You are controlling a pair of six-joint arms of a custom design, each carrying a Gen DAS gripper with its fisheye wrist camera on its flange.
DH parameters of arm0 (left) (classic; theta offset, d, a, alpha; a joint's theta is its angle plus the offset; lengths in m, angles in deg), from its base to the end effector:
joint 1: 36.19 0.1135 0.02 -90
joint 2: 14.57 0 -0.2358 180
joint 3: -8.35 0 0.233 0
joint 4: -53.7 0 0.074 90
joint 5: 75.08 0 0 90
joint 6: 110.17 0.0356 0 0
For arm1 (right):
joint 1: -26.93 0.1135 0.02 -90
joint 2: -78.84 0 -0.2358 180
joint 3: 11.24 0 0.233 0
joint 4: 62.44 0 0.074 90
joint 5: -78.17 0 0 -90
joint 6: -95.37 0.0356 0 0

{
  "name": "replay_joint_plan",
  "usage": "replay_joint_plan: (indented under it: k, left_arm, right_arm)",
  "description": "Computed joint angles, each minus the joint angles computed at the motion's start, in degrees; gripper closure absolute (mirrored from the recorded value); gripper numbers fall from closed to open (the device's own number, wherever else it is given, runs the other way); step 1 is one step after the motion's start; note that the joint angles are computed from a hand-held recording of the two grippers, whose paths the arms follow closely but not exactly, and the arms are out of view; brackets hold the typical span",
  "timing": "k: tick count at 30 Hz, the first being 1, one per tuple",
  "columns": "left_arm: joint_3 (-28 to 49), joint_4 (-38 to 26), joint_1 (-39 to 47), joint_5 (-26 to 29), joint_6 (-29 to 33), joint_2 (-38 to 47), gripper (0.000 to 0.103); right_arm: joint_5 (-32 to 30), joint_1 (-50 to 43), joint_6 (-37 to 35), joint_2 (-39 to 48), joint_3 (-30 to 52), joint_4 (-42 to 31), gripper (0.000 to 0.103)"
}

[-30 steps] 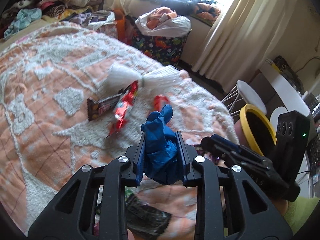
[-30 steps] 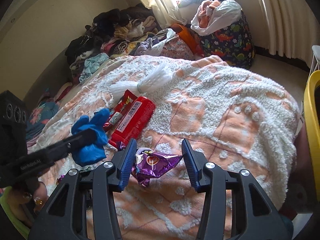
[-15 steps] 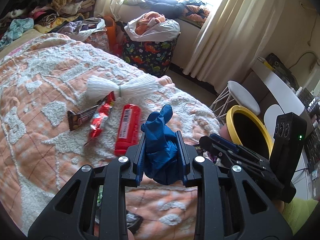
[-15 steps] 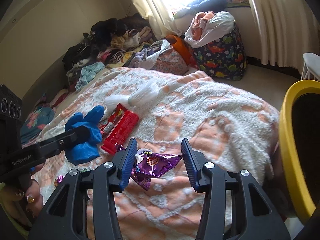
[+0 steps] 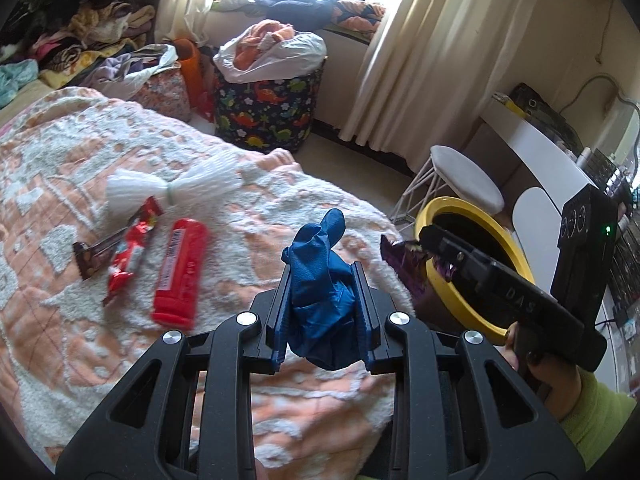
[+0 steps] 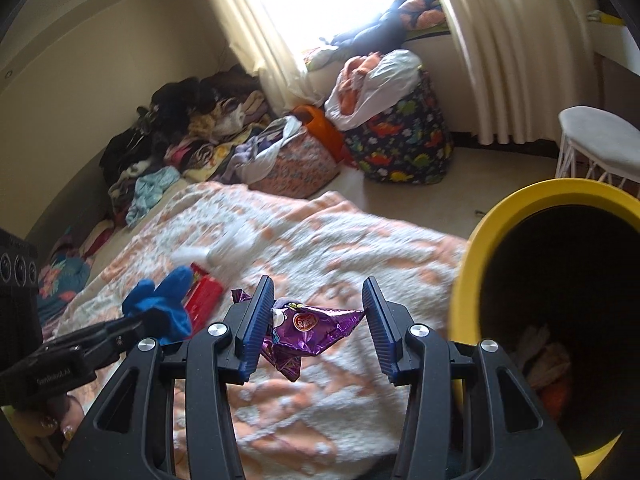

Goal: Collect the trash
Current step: 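Carry the blue glove and purple wrapper over the yellow-rimmed bin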

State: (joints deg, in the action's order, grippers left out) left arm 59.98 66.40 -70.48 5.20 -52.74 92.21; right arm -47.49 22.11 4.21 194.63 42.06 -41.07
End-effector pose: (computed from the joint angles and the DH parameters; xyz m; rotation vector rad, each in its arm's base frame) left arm 0.2527 -0.1650 0.0744 -0.0523 2.3317 -0.4003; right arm 0.3084 -0.0052 0.0515 -0.2494 2.1936 0.6499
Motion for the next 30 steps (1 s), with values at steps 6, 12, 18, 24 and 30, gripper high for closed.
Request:
replay_joint_plan:
  k: [6,12,18,24,30]
  left_arm:
    - [4.4,-1.6,-2.7,-1.0,0.2,2.6,0.082]
    - [8.6,-3.4,-5.4,-1.3,0.2,5.2,0.082]
    - [12.9,-5.3,-7.7,-1.5,0.8,7.5,0.082]
    - [16.9,-7.2,-9.6,-1.9,1.5,9.3,0.082]
    - [20.4,-8.5,-11.2,-1.8,2.4,11.4,0.082]
  right_arm:
    - [-2.6,-5.4,0.7,0.2,1.6,-0.4,0.059]
    - [-5.4,-10.5,1.3,0.6,3.1,-1.5,0.059]
    - [-7.3,-14.7,2.5,0.7,4.4,-1.3,0.059]
    - [-8.8,-18.5,3.4,1.6,6.8,-2.3,0.059]
    - [-7.3,-20.9,2.9,2.1,8.0,-2.0,0.059]
